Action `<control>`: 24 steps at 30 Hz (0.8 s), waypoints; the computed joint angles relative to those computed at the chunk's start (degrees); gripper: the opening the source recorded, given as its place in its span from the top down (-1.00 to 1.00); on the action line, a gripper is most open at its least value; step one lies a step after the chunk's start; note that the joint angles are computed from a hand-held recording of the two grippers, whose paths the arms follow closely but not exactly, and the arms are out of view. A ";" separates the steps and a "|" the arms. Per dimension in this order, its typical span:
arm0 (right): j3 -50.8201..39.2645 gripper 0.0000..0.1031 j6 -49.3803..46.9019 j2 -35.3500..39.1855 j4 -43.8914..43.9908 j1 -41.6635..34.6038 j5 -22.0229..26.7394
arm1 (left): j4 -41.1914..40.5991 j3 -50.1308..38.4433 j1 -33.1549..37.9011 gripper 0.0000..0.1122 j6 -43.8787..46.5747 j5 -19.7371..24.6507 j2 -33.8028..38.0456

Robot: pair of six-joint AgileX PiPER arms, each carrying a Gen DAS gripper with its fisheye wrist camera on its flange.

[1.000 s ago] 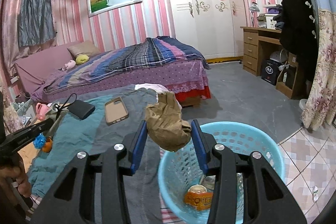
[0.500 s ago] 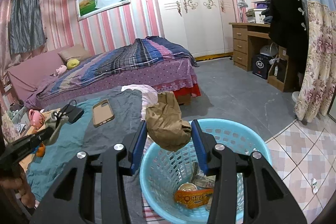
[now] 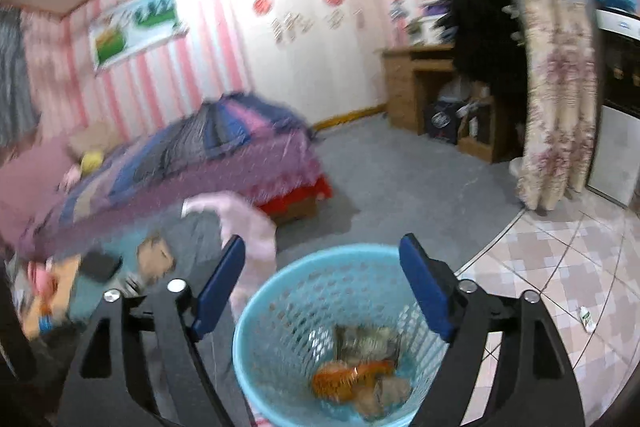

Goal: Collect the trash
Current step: 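Open the right tool to drop the cloth while the left tool drops the mask, then grasp the blue plastic bag on the bed with the left tool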

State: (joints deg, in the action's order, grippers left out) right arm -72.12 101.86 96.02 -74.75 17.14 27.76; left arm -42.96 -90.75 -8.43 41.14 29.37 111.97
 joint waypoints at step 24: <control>-9.18 -0.57 -0.42 7.46 -2.99 11.73 -5.30 | 5.49 6.18 31.56 -0.59 -0.94 -7.64 -2.71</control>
State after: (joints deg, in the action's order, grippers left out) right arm -81.30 101.44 103.48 -77.74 28.87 22.46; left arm -37.48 -84.57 23.14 40.20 21.74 109.26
